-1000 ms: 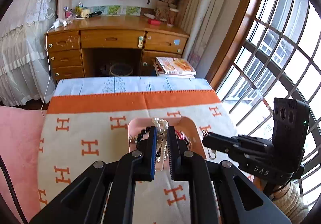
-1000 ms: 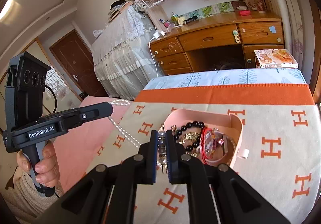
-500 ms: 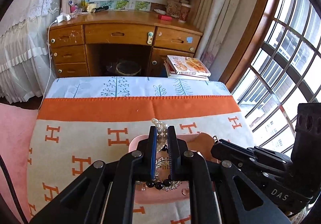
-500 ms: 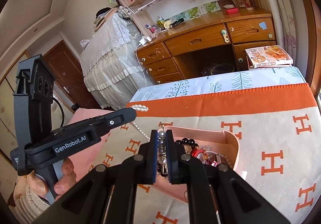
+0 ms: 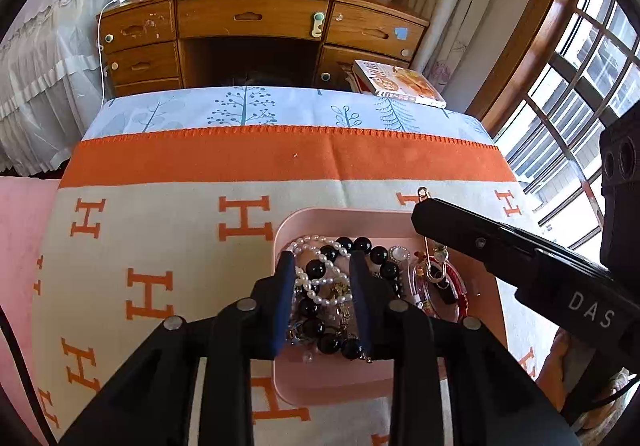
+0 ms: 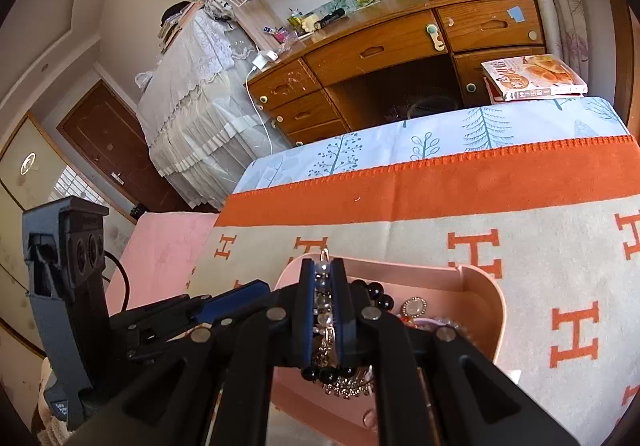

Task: Organize jewelry

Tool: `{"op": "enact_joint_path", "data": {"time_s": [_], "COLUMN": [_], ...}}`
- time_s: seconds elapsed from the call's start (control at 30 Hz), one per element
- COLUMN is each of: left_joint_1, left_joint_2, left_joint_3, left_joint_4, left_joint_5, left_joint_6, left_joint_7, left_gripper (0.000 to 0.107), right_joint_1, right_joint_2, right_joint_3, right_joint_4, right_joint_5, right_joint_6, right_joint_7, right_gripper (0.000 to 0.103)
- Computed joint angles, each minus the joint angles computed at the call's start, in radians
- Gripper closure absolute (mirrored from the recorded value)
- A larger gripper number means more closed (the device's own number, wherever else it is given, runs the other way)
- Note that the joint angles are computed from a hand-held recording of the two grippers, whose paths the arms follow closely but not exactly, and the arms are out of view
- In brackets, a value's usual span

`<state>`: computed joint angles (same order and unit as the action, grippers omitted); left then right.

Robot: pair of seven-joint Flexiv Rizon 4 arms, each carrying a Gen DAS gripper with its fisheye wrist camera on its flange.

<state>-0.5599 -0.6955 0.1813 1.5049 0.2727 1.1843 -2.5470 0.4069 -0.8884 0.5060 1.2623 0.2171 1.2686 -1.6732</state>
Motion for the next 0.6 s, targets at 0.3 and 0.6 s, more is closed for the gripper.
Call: {"op": "enact_joint_path", "data": {"time_s": [0.3, 0.6], "left_joint_1": [-0.054, -0.129], "left_joint_2": [0.061, 0.209], "left_joint_3": [0.041, 0.042], "left_joint_4": [0.054, 0.162], "left_joint_5": [0.080, 0.253], "left_joint_6": [-0.035, -0.117], "left_joint_7": [-0.092, -0.274], "left_gripper": [0.034, 0.025], "right_joint_1": [0.051, 0.060], "right_joint_2": [0.028, 0.206], "right_joint_3": [-0.078, -0.109], "right_joint_4": [0.038, 0.347], "right_joint_5": [-0.049, -0.103], "right_joint_6": [-0.031, 0.215], "right_joint_7": [0.086, 0.145], "right_gripper": [0.088, 0.088]}}
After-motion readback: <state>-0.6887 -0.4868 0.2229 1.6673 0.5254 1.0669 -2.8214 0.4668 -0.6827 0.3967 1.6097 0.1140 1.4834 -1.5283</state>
